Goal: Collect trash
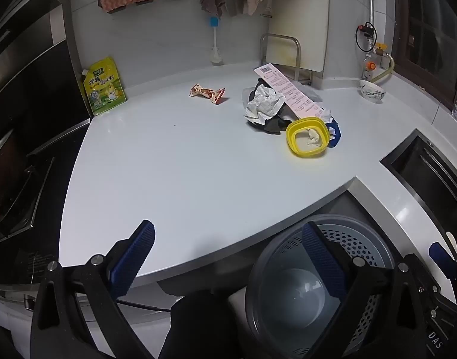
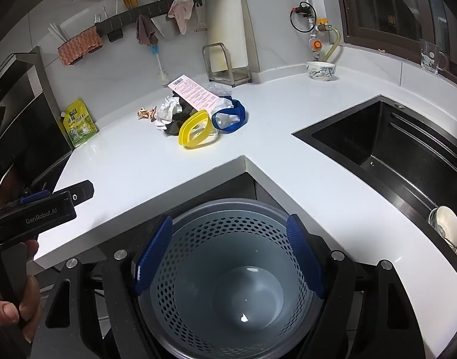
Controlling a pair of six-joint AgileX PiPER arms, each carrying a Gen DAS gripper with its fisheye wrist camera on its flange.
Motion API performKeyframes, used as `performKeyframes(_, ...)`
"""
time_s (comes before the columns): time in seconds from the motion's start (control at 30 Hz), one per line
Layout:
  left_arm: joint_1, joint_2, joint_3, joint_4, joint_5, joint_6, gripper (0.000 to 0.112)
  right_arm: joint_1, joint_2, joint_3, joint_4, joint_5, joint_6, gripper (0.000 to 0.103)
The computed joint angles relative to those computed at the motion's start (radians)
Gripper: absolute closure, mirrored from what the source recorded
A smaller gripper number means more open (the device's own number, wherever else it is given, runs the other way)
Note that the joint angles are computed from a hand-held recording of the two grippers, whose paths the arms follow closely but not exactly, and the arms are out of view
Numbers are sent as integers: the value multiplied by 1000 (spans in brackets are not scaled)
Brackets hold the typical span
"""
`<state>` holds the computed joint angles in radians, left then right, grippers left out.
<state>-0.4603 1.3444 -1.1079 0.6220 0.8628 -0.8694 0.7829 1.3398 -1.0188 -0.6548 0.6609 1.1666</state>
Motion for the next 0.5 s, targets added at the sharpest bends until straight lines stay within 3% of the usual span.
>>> performKeyframes(0.27, -17, 17, -30, 9, 24, -17, 15, -1, -6, 3, 2, -1, -1, 28)
performKeyframes(0.3, 20, -5, -9, -24, -7, 16, 15, -3, -4, 3, 5, -4, -3, 28)
performKeyframes(0.5, 27, -10, -3, -21, -11, 16, 15, 1, -9, 3, -3, 3, 4, 28)
